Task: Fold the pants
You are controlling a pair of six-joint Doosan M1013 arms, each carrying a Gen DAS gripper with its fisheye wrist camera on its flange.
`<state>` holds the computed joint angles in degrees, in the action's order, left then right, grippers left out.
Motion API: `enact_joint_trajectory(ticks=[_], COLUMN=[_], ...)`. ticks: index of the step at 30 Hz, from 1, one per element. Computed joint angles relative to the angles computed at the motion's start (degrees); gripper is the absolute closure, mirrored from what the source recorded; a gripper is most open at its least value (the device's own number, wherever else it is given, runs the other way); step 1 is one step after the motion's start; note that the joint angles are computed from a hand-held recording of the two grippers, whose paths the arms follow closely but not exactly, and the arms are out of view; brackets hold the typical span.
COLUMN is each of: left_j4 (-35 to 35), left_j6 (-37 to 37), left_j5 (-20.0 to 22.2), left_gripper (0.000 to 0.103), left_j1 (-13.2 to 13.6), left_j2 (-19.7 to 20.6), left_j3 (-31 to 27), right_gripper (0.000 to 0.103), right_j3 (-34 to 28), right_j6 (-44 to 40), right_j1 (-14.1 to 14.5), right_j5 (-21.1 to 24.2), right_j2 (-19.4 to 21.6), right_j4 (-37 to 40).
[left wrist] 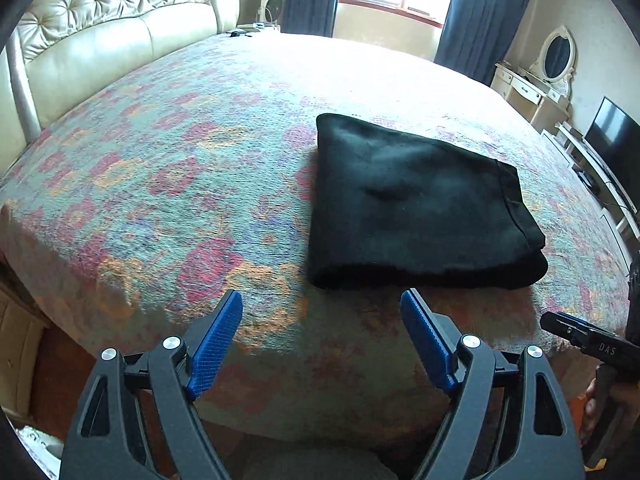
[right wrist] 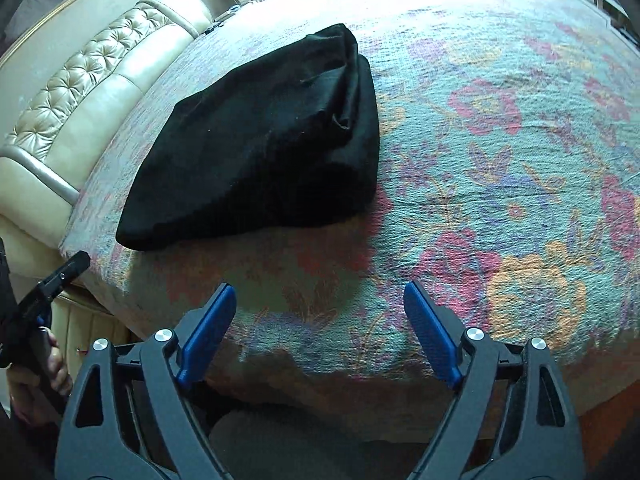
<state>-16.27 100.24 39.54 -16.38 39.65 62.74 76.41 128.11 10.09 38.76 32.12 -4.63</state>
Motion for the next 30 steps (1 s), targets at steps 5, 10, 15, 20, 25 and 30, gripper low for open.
enact_joint_trajectory(ticks=[5, 10, 15, 20, 25, 30], left_j4=[4.98, 5.63, 10.56, 10.45, 10.47, 10.24], left_j6=[-2.89, -3.4, -5.42, -7.24, -9.18, -9.46], left_j5=[-4.1, -4.58, -4.87, -4.41, -5.64, -5.51], left_gripper=[0.023, 0.023, 0.023, 0.023, 0.023, 0.023], left_j1=[-0.69, -0.95, -1.88, -2.08, -2.01, -1.85], left_j2=[-1.96, -2.29, -2.1, -1.94, -2.21, -2.11], left_j3=[3.34, 4.19, 4.61, 4.34, 4.72, 4.5], right_gripper=[0.013, 0.013, 0.013, 0.013, 0.013, 0.013], right_j3=[-0.15, 0.17, 0.53, 0.07, -0.1, -0.23], right_j6=[5.49, 8.21, 11.02, 9.51, 8.27, 8.24], right_j1=[1.31, 1.86, 2.38, 2.36, 2.31, 2.36], right_j5=[0.71, -0.25, -0.47, -0.33, -0.25, -0.22], right_j2=[0.01, -0.52, -0.82, -0.32, -0.02, 0.07], right_j4=[-6.63, -11.56, -16.67, -15.63, -14.41, -14.64])
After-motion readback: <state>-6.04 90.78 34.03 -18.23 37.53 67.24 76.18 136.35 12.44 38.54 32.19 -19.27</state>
